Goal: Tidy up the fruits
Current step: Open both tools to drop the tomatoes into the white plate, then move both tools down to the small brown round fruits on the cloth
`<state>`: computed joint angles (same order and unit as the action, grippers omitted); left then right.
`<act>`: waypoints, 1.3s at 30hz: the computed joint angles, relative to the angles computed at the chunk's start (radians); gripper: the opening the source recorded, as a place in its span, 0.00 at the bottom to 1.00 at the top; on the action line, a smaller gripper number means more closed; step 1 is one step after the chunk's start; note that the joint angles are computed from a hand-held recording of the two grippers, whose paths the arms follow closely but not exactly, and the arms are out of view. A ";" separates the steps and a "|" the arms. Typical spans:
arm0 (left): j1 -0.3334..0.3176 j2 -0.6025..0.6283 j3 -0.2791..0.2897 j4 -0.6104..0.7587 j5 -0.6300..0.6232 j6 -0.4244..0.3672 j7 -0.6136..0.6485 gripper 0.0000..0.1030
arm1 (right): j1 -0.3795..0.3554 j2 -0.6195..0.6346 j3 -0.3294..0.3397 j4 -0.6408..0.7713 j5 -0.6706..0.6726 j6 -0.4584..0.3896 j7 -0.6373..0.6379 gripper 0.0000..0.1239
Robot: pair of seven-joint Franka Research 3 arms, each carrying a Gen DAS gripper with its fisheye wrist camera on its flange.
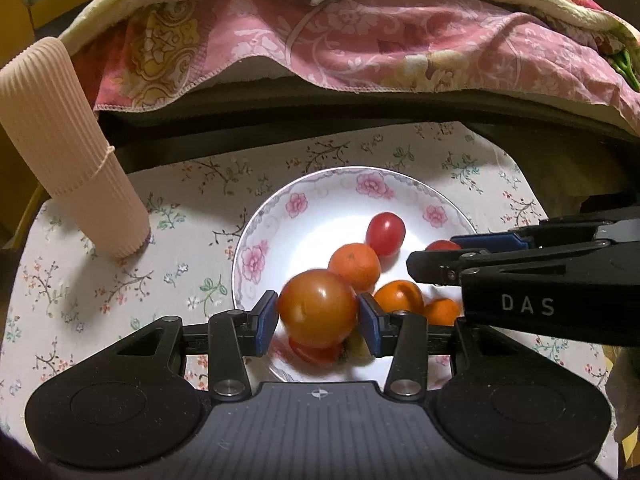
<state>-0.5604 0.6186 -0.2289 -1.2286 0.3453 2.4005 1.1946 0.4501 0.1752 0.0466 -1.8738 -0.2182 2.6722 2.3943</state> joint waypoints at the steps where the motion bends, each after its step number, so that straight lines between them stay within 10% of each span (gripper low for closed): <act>1: -0.001 0.000 0.002 -0.001 0.002 0.003 -0.004 0.50 | -0.003 0.001 0.000 -0.003 0.008 0.005 0.001 0.27; 39: 0.015 -0.135 0.017 -0.168 0.108 0.016 -0.097 0.70 | 0.018 -0.006 0.009 0.016 -0.050 0.018 0.050 0.28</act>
<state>-0.5454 0.4839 -0.2115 -1.3965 0.4530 2.4169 1.0979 0.4678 0.1695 0.0559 -1.8581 -0.2684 2.6904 2.4439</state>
